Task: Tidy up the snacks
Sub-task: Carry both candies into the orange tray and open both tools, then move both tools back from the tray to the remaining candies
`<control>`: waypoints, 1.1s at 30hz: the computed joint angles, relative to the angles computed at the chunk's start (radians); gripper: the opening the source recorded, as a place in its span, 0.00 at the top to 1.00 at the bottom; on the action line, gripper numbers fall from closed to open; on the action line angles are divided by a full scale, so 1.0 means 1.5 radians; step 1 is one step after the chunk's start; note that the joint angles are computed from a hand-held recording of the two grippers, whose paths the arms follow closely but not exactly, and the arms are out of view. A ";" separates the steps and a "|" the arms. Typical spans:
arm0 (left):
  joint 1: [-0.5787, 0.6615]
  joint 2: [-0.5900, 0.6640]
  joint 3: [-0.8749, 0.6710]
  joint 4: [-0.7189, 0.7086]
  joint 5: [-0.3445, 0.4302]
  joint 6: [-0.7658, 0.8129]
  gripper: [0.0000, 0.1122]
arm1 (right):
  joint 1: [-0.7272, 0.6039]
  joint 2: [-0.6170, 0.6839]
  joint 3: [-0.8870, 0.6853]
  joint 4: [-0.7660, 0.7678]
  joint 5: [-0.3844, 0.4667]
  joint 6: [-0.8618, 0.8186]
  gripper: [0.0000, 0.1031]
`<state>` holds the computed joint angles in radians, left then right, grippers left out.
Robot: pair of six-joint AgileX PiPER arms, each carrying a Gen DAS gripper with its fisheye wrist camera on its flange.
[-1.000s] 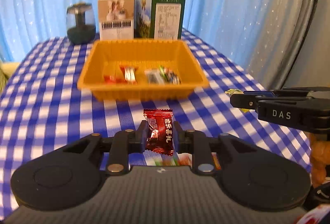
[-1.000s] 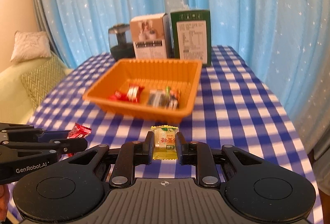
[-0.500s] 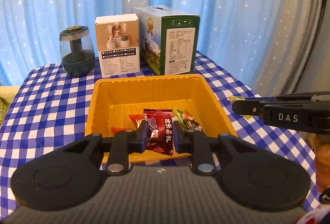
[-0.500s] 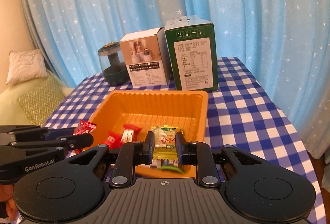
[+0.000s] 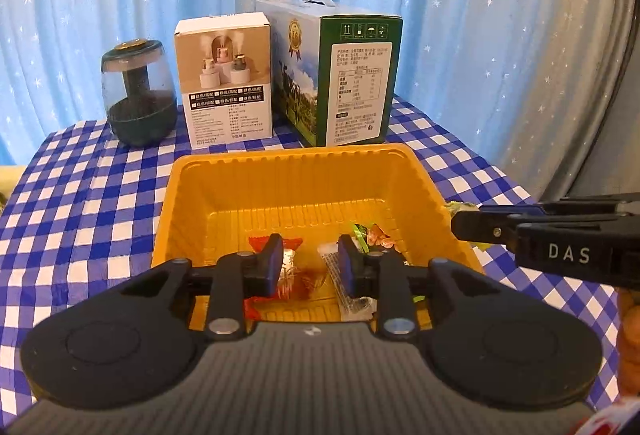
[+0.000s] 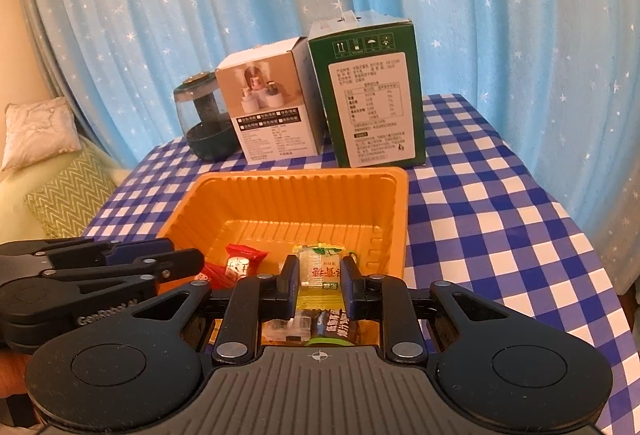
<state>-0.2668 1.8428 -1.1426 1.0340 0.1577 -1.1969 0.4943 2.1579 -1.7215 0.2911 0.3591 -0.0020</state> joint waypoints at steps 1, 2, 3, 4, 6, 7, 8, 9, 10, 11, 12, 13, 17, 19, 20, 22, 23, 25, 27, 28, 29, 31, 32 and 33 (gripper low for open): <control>0.001 -0.005 0.008 0.021 0.000 -0.023 0.77 | -0.001 0.000 0.002 0.000 -0.001 0.000 0.79; 0.004 -0.010 0.013 0.023 0.000 -0.027 0.77 | -0.002 -0.001 0.004 0.002 -0.002 -0.001 0.79; 0.007 -0.016 0.022 0.029 -0.002 -0.039 0.77 | -0.004 -0.001 0.006 0.006 -0.003 -0.004 0.79; 0.010 -0.022 0.031 0.036 -0.002 -0.051 0.77 | -0.005 -0.001 0.006 0.009 -0.003 -0.005 0.79; 0.014 -0.034 0.047 0.054 -0.001 -0.076 0.77 | -0.007 -0.001 0.004 0.015 -0.002 -0.009 0.79; 0.016 -0.039 0.055 0.065 0.000 -0.090 0.77 | -0.008 0.001 0.000 0.018 0.000 -0.010 0.79; 0.018 -0.044 0.062 0.064 -0.001 -0.091 0.77 | -0.008 0.002 -0.003 0.018 0.002 -0.010 0.79; 0.020 -0.049 0.068 0.064 -0.003 -0.091 0.77 | -0.009 0.003 -0.007 0.022 0.004 -0.012 0.79; 0.020 -0.053 0.073 0.068 -0.003 -0.096 0.77 | -0.009 0.004 -0.011 0.025 0.006 -0.014 0.79; 0.020 -0.056 0.077 0.072 -0.002 -0.101 0.77 | -0.008 0.005 -0.014 0.028 0.008 -0.015 0.79; 0.020 -0.060 0.082 0.088 -0.002 -0.116 0.77 | -0.007 0.006 -0.017 0.025 0.008 -0.013 0.79; 0.019 -0.063 0.086 0.102 -0.001 -0.131 0.77 | -0.005 0.008 -0.023 0.020 0.009 -0.008 0.79; 0.018 -0.069 0.096 0.119 0.000 -0.155 0.76 | -0.008 0.024 -0.047 0.092 0.015 -0.077 0.78; 0.016 -0.073 0.103 0.131 0.001 -0.169 0.74 | -0.010 0.028 -0.052 0.124 0.015 -0.110 0.65; 0.015 -0.078 0.111 0.147 0.001 -0.184 0.74 | -0.011 0.025 -0.046 0.135 0.007 -0.117 0.46; 0.013 -0.089 0.127 0.180 0.001 -0.221 0.72 | -0.013 0.008 -0.012 0.177 -0.026 -0.151 0.43; 0.012 -0.096 0.137 0.194 0.000 -0.237 0.70 | -0.013 -0.001 0.003 0.169 -0.036 -0.141 0.43; 0.010 -0.112 0.158 0.223 0.002 -0.274 0.70 | -0.015 -0.022 0.039 0.167 -0.053 -0.131 0.43; 0.007 -0.133 0.182 0.267 0.003 -0.335 0.69 | -0.017 -0.049 0.089 0.163 -0.072 -0.116 0.43; 0.004 -0.143 0.195 0.291 0.005 -0.366 0.68 | -0.018 -0.064 0.117 0.163 -0.080 -0.113 0.43; -0.001 -0.154 0.208 0.309 0.010 -0.392 0.67 | -0.019 -0.077 0.139 0.173 -0.087 -0.120 0.43; -0.012 -0.176 0.230 0.331 0.019 -0.425 0.66 | -0.021 -0.108 0.196 0.196 -0.103 -0.138 0.43; -0.019 -0.187 0.241 0.328 0.025 -0.428 0.66 | -0.020 -0.124 0.224 0.193 -0.111 -0.128 0.43; -0.025 -0.200 0.252 0.305 0.029 -0.410 0.66 | -0.020 -0.140 0.249 0.191 -0.118 -0.119 0.43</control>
